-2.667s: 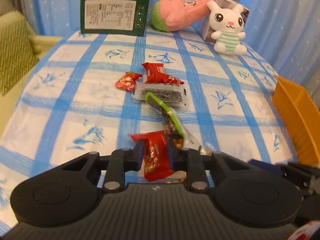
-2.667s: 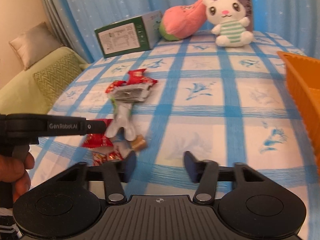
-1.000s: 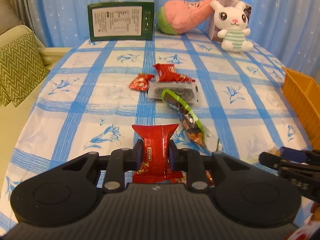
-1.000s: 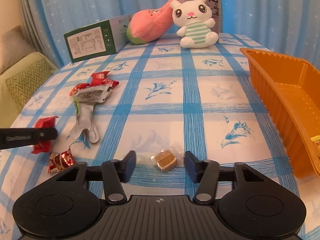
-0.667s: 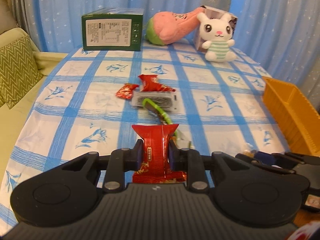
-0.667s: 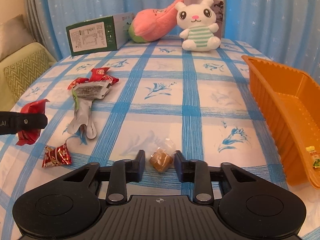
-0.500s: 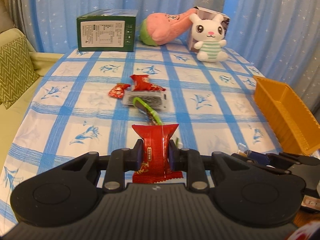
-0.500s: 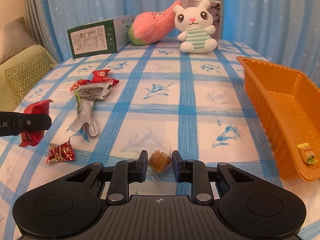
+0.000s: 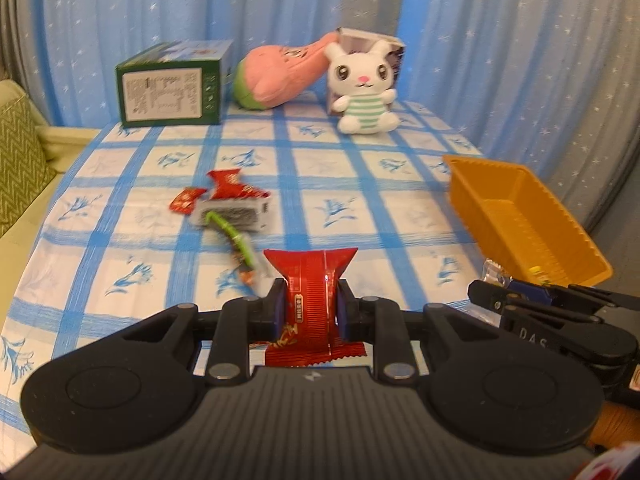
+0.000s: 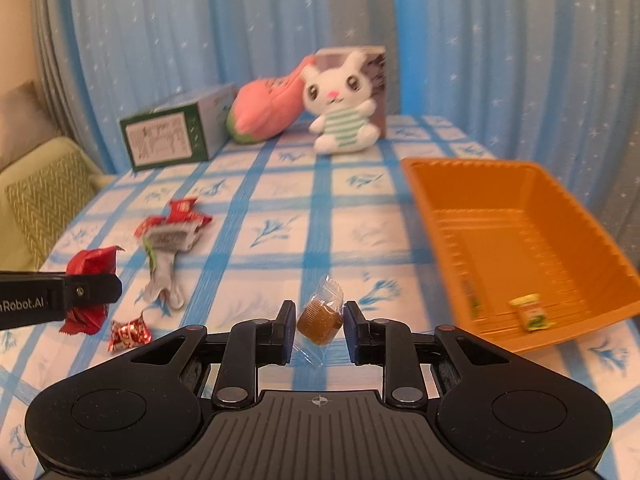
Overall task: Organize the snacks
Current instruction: 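Carry both snacks over the orange tray and open both grippers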
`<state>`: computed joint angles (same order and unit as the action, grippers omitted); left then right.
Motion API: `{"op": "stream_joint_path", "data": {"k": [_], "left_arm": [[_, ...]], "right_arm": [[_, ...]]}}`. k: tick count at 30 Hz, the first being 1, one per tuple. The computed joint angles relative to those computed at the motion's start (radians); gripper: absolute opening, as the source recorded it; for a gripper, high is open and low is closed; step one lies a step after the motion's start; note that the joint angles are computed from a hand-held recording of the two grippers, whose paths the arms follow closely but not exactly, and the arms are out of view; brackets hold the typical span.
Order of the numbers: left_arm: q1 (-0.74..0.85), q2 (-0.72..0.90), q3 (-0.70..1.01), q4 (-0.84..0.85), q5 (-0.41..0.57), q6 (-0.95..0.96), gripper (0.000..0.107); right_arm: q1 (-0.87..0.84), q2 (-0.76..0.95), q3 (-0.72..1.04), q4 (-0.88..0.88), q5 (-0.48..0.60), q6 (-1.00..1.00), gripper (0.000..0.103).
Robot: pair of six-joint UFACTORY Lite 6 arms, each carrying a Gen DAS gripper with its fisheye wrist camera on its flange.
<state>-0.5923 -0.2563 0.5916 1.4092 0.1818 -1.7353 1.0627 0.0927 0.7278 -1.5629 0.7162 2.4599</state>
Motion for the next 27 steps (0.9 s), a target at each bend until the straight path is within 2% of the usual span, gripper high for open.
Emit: {"op": "stream_joint_path", "data": {"k": [7, 15, 18, 22, 27], "left_arm": [[-0.149, 0.033, 0.102, -0.168, 0.082, 0.107, 0.022], [-0.298, 0.201, 0.307, -0.216, 0.123, 0.118, 0.022], [-0.331, 0.288, 0.399, -0.234, 0.119, 0.128, 0.022], [-0.363, 0.417, 0.538, -0.291, 0.114, 0.180, 0.022], [-0.381, 0.569, 0.704, -0.393, 0.104, 0.282, 0.022]], "right_arm": [[0.021, -0.257, -0.147, 0.125, 0.080, -0.114, 0.026], [-0.086, -0.611, -0.323, 0.252, 0.098, -0.327, 0.026], [-0.194, -0.738, -0.367, 0.307, 0.049, -0.468, 0.026], [-0.413, -0.861, -0.394, 0.438, -0.096, -0.741, 0.026], [-0.672, -0.918, -0.406, 0.630, -0.267, -1.075, 0.026]]}}
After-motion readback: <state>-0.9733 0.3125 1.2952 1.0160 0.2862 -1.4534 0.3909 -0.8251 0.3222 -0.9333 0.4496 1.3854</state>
